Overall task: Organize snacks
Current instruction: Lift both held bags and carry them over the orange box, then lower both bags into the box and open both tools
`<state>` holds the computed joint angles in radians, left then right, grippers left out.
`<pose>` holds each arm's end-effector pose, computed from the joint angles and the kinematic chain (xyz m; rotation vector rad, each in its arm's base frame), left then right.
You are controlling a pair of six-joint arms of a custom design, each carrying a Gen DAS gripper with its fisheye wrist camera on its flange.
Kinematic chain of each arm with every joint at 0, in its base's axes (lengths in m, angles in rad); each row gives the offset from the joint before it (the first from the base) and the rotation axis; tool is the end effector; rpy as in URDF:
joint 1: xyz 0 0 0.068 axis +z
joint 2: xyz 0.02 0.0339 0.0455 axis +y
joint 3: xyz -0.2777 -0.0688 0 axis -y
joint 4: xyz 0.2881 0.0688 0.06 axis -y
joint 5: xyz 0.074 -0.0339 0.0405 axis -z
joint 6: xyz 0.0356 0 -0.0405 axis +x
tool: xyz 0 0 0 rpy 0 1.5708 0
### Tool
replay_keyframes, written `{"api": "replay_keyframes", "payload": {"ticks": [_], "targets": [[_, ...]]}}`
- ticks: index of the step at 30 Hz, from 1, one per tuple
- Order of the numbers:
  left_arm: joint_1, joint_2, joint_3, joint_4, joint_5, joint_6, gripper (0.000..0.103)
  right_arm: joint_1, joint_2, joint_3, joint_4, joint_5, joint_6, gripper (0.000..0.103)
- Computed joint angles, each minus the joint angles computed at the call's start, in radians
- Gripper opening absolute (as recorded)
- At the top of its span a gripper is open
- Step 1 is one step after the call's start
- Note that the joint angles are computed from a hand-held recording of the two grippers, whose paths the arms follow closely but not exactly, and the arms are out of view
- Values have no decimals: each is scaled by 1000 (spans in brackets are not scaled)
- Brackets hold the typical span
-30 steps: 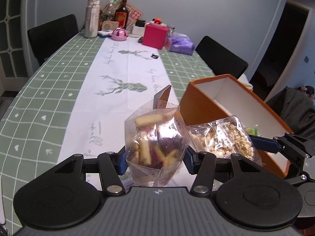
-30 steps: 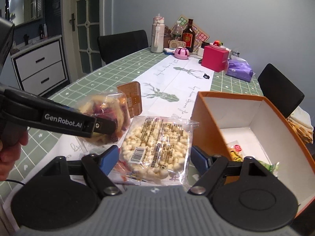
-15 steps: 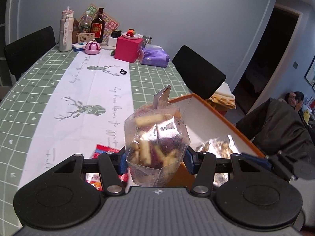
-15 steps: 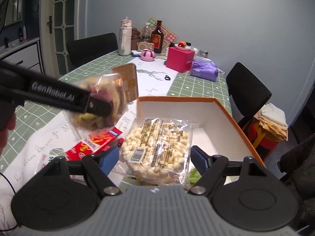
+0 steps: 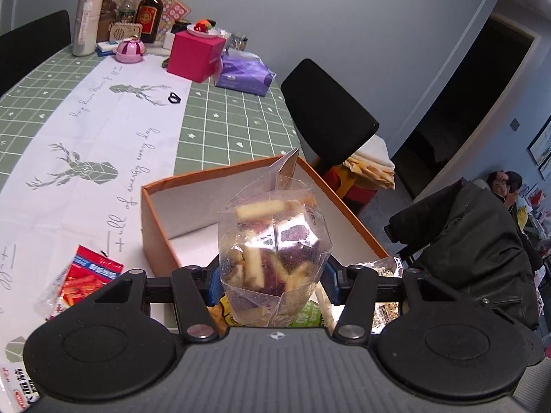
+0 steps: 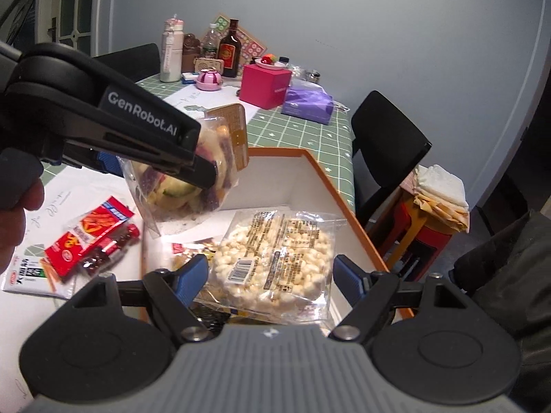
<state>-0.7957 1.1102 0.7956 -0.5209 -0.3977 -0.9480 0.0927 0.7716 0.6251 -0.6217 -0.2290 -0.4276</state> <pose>0.1923 -0.1766 0.2509 -0.3606 2.3288 -0.3881 0.1913 0.0259 0.2489 -0.7041 2.2065 0.0987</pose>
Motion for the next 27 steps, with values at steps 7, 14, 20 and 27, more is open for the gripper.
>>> {"api": "replay_keyframes", "payload": {"ticks": [7, 14, 20, 27], "targets": [[38, 125, 49, 31, 63, 24, 62, -30, 116, 0, 66, 3, -19, 77], [52, 235, 104, 15, 96, 32, 62, -19, 190, 1, 102, 21, -14, 63], [61, 290, 129, 7, 114, 56, 62, -17, 209, 4, 107, 20, -15, 63], [49, 331, 160, -29, 79, 101, 62, -15, 226, -3, 111, 22, -22, 64]]}}
